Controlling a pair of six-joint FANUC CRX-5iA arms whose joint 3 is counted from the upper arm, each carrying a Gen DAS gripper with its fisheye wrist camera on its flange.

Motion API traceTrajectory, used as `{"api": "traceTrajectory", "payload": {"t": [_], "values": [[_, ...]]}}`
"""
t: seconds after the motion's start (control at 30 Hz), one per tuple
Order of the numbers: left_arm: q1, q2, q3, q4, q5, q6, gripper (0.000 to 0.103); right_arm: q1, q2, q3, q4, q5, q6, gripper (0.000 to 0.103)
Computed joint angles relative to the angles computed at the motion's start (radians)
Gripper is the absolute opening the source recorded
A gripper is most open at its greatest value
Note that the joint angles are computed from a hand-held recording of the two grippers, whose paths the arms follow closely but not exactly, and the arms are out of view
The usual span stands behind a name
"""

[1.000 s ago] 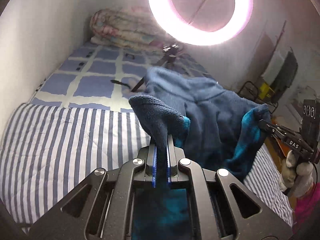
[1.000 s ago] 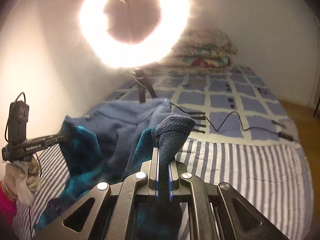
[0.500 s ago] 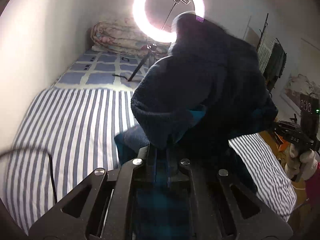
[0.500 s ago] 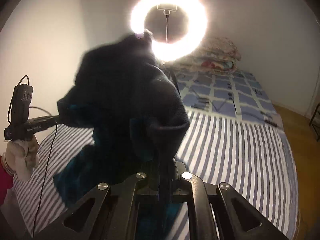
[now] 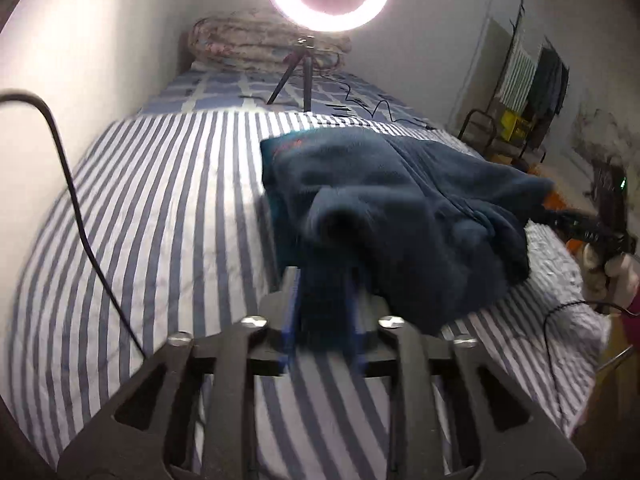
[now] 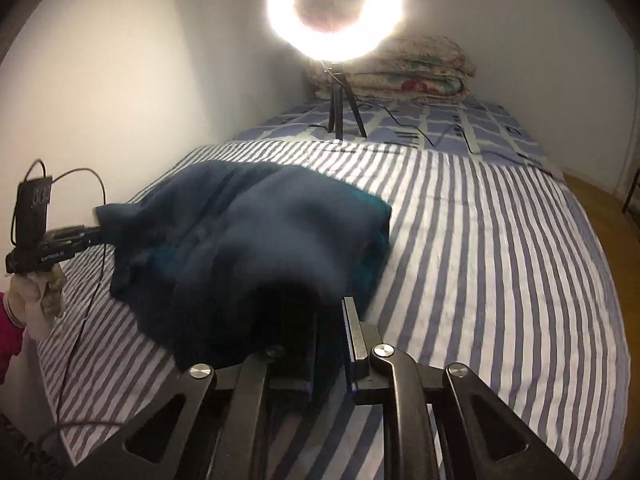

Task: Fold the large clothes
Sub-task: 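Fold the held edge over the jacket with both tools and lower it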

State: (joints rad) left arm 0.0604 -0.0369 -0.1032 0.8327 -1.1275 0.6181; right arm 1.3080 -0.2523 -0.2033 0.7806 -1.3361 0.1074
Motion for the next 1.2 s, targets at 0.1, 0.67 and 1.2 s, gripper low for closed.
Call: {"api": "traceTrajectory", "payload": {"t": [0.1, 0.67, 1.2], "values": [[0.062, 0.013, -0.003, 0.071, -0.084, 0.041, 0.053, 0.059, -0.070, -0.064, 0.028, 0.003, -0.157, 0.031], [-0.018, 0.321, 0.273, 0.196, -0.312, 0.497, 0.033, -0.150, -0.019, -0.039, -0.158, 0.418, -0.213, 0.028], [-0.047, 0.135, 0.147, -0.137, -0.160, 0.319, 0.009, -0.043, -0.062, -0.078, -0.220, 0.394, -0.315, 0.003]]}}
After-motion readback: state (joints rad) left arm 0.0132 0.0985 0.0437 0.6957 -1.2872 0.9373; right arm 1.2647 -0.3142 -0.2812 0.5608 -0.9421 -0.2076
